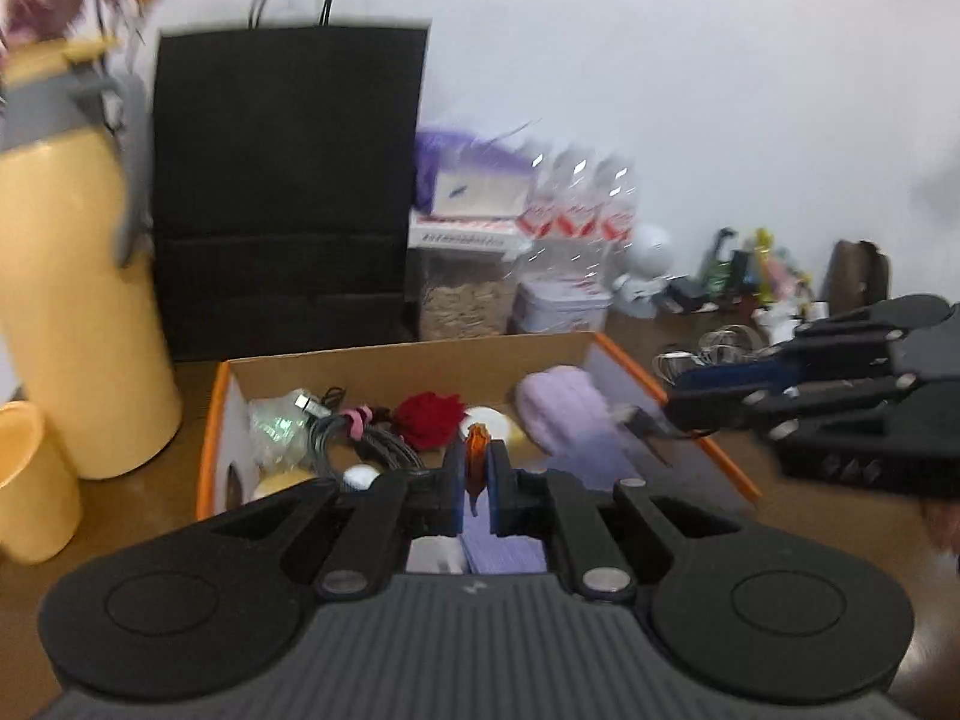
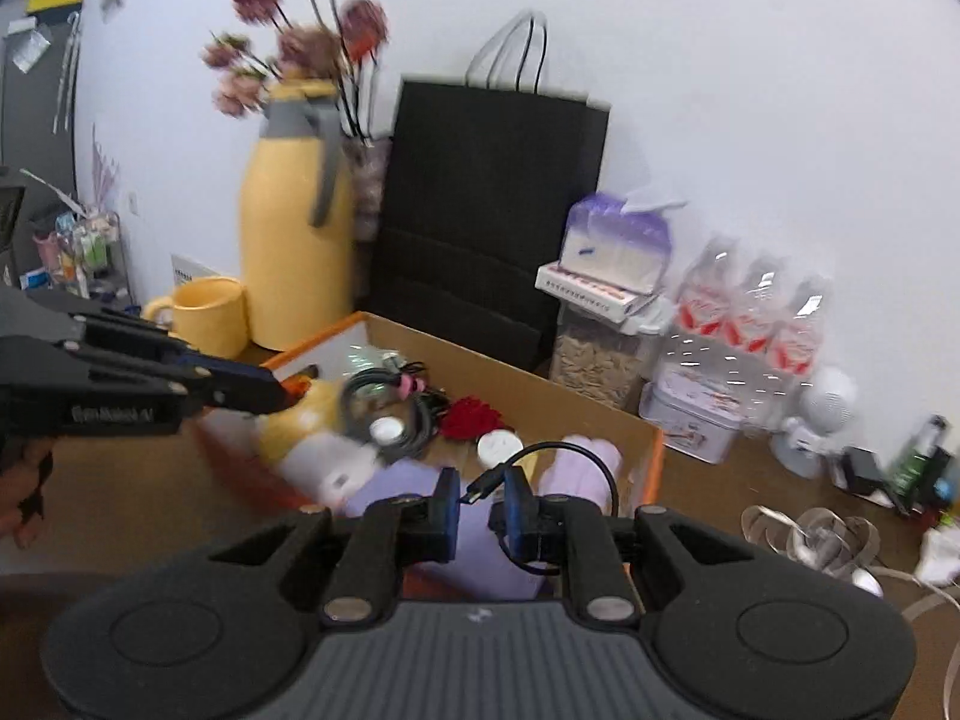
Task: Organize objects
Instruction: 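Carry the orange item and black cable into the red box and open both tools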
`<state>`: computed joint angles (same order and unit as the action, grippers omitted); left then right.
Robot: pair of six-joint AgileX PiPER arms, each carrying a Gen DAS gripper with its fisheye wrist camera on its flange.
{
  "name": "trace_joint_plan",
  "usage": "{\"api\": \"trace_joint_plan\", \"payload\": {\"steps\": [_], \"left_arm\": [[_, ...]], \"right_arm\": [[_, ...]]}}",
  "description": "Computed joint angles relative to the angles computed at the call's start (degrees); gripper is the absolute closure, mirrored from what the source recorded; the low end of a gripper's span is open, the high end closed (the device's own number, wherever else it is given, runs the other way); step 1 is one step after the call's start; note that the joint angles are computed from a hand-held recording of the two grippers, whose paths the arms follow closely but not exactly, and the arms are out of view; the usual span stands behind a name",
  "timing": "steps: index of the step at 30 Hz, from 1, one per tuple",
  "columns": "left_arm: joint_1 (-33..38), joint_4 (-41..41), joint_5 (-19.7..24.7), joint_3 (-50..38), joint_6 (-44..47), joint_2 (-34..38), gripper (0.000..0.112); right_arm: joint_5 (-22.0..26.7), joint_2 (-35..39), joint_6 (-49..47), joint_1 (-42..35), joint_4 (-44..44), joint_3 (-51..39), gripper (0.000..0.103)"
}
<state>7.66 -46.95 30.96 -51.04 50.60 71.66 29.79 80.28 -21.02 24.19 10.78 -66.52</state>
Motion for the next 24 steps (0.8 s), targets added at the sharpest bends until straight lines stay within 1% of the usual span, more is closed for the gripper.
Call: {"api": "trace_joint_plan", "payload": {"steps": [2, 3, 4, 5, 6, 7, 8, 9, 10, 11, 12, 13, 14, 15, 16, 17, 18, 19, 21, 22, 24], "left_arm": [[-2.03, 3.64, 0.34, -6.7, -3.72, 8.8, 0.104], [-2.48, 4.53, 1.39, -10.17, -4.43, 13.3, 0.104], [-2.55, 5.52, 3.39, -13.65, -5.29, 17.52, 0.102], [-2.57, 7.2, 5.6, -17.39, -7.01, 21.62, 0.096], [-3.0, 10.64, 6.38, -20.16, -11.03, 24.67, 0.091], [-3.35, 12.63, 5.05, -20.64, -13.6, 25.97, 0.087], [-3.58, 13.25, 3.18, -19.81, -13.89, 25.98, 0.086], [-3.52, 11.99, 2.28, -18.74, -11.87, 25.2, 0.085], [-2.98, 8.89, 1.19, -16.73, -7.57, 23.62, 0.081], [-2.45, 5.62, -0.23, -14.29, -2.99, 21.54, 0.07], [-2.37, 4.25, -2.42, -11.74, -0.69, 18.99, 0.064], [-2.63, 4.5, -4.91, -9.51, -0.69, 16.39, 0.057], [-2.88, 4.45, -7.53, -6.51, -0.64, 12.8, 0.053], [-2.53, 2.19, -8.2, -4.41, 1.71, 9.82, 0.05], [-1.82, -2.33, -7.96, -2.35, 6.35, 7.02, 0.038], [-1.1, -5.41, -7.44, -0.04, 8.74, 3.37, 0.026], [-1.22, -6.21, -8.13, 1.84, 8.85, 0.37, 0.025], [-1.58, -4.71, -8.78, 3.57, 6.9, -2.64, 0.025], [-2.82, 4.17, -7.97, 5.0, -1.37, -8.29, 0.025], [-3.13, 6.98, -7.33, 6.14, -4.34, -11.65, 0.025], [-1.79, 8.74, -3.46, 8.79, -6.37, -20.11, 0.024]], "right_arm": [[1.31, 10.03, -1.21, 0.16, 1.14, -8.34, 0.089], [0.75, 14.19, -1.31, 0.26, 1.71, -11.52, 0.089], [0.1, 18.53, -1.8, -0.15, 3.87, -14.85, 0.088], [-0.46, 22.08, -1.96, -0.63, 5.55, -17.51, 0.087], [-1.4, 25.32, -2.3, -1.28, 7.45, -19.75, 0.086], [-2.29, 27.53, -1.78, -1.75, 8.77, -20.87, 0.08], [-1.75, 29.42, -1.12, -2.44, 9.89, -22.26, 0.073], [-0.98, 30.2, -1.62, -3.24, 11.7, -22.8, 0.071], [-1.17, 29.82, -4.41, -4.34, 15.54, -21.82, 0.068], [-1.99, 28.68, -7.18, -5.25, 18.6, -20.01, 0.063], [-3.11, 27.13, -7.99, -5.75, 19.37, -18.14, 0.06], [-4.56, 24.85, -7.33, -6.03, 18.48, -15.76, 0.057], [-5.29, 23.05, -6.75, -6.29, 17.88, -14.18, 0.055], [-6.04, 20.32, -7.06, -6.68, 18.25, -11.66, 0.054], [-6.46, 18.02, -6.21, -6.8, 17.56, -9.89, 0.052], [-7.01, 14.94, -4.03, -6.41, 15.05, -7.59, 0.049], [-7.07, 12.15, -2.05, -5.71, 11.7, -5.76, 0.048], [-6.77, 9.29, 0.42, -4.65, 7.05, -4.23, 0.047], [-6.06, 3.63, 8.14, -1.92, -3.41, -1.6, 0.047], [-5.4, 0.7, 11.58, -0.58, -7.28, -0.07, 0.045], [-4.2, -6.83, 17.44, 2.14, -12.21, 4.3, 0.039]]}}
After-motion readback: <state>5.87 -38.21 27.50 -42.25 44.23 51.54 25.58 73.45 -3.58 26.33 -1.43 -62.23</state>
